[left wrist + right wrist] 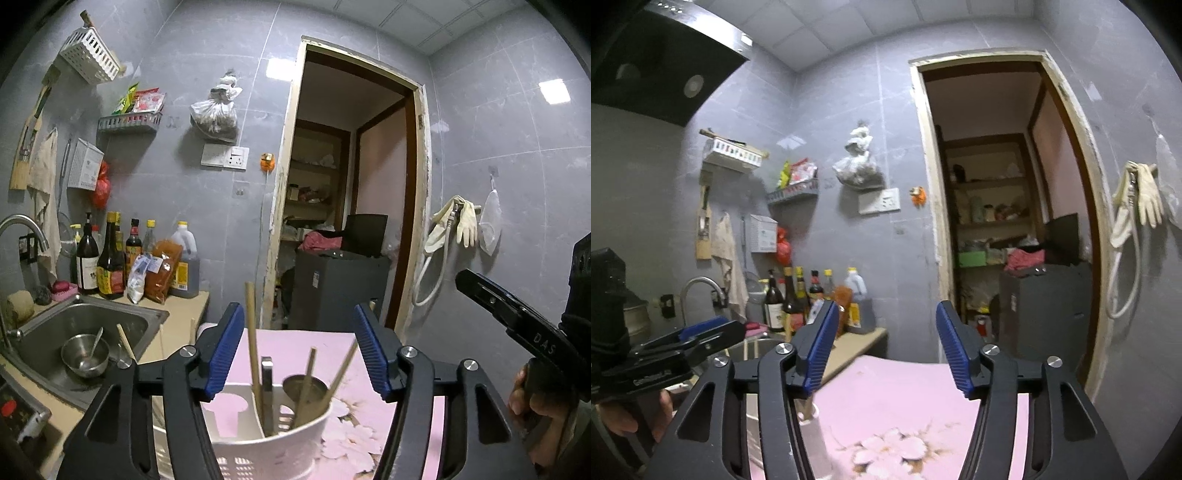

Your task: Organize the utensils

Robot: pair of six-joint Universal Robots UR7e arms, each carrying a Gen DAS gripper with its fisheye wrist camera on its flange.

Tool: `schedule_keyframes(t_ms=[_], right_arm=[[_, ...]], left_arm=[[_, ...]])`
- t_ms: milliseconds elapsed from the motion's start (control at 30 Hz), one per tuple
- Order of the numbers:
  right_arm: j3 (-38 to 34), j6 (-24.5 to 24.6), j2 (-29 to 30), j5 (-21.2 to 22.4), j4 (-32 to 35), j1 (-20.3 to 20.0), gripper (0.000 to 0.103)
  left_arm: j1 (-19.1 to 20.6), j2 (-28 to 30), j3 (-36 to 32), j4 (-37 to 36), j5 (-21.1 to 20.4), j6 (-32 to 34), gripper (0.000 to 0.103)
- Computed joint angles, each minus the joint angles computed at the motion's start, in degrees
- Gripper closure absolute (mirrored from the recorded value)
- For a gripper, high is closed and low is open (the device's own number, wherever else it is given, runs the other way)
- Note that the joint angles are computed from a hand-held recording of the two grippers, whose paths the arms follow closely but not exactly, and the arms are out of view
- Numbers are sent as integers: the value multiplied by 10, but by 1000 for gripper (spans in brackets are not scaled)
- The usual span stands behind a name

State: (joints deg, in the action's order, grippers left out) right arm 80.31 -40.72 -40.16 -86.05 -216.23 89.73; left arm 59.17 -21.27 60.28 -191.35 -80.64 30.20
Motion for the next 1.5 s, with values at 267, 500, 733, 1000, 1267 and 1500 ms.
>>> schedule_keyframes(t_ms=[267, 500, 733, 1000, 1267, 1500], right_arm=[[41, 11, -28, -13, -20, -8, 36], [61, 12, -40, -24, -27, -10, 31], [77, 18, -49, -35, -31, -12, 26], [98, 25, -61, -56, -29, -14, 15], [125, 30, -73, -95, -38, -12, 0], [148, 20, -79, -137, -47, -6, 0]], left_arm=[[-8, -10, 28, -1, 17, -6, 38], [-11, -15, 41, -1, 20, -6, 29], [-12, -21, 57, -6, 22, -9, 26], [-10, -35, 83, -4, 27, -32, 19], [-13, -50, 120, -19, 59, -53, 9], [-21, -56, 155, -60, 107, -46, 7]])
